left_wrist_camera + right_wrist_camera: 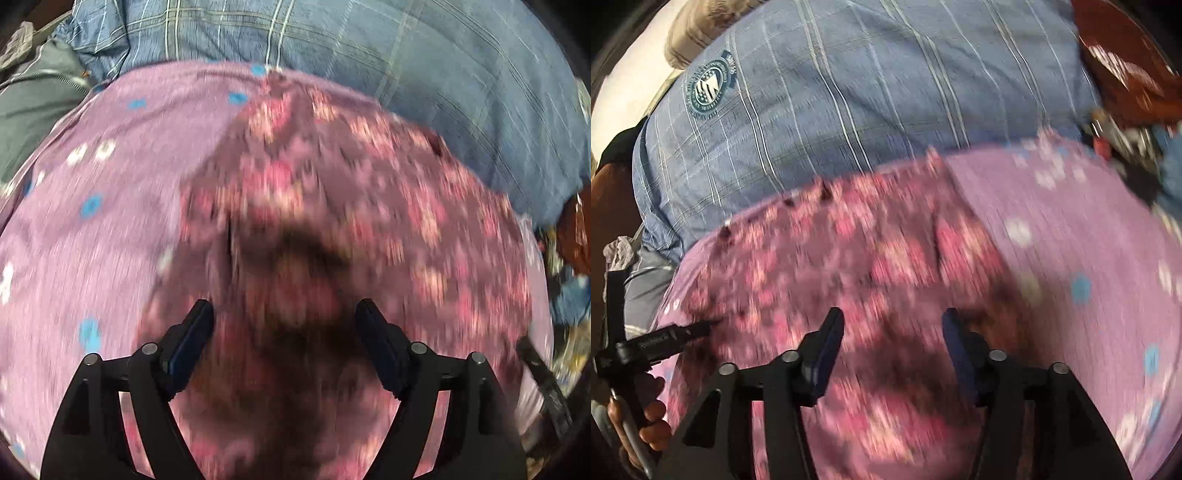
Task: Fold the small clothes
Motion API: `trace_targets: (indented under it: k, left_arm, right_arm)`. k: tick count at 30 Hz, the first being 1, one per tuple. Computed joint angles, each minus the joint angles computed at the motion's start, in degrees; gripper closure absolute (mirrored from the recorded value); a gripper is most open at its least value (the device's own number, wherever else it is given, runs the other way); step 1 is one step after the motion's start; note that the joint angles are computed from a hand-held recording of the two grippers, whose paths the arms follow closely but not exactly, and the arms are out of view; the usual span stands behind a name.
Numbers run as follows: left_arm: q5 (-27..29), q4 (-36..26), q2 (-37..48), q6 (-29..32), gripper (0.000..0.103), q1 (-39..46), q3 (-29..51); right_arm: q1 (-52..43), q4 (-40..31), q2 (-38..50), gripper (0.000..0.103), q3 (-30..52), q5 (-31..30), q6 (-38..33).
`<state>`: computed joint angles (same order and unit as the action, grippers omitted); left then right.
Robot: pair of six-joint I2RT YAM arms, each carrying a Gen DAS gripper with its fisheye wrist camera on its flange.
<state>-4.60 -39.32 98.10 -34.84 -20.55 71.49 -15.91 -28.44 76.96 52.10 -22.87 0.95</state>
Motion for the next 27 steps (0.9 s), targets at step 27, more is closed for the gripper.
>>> trace_targets:
  k: [27]
  left_arm:
    - [15.4, -21.9, -47.3, 7.7, 0.024, 14.9, -30.2]
  right_arm:
    - [-51.8, -41.3, -8.9, 0.028, 0.3, -13.6, -60.6]
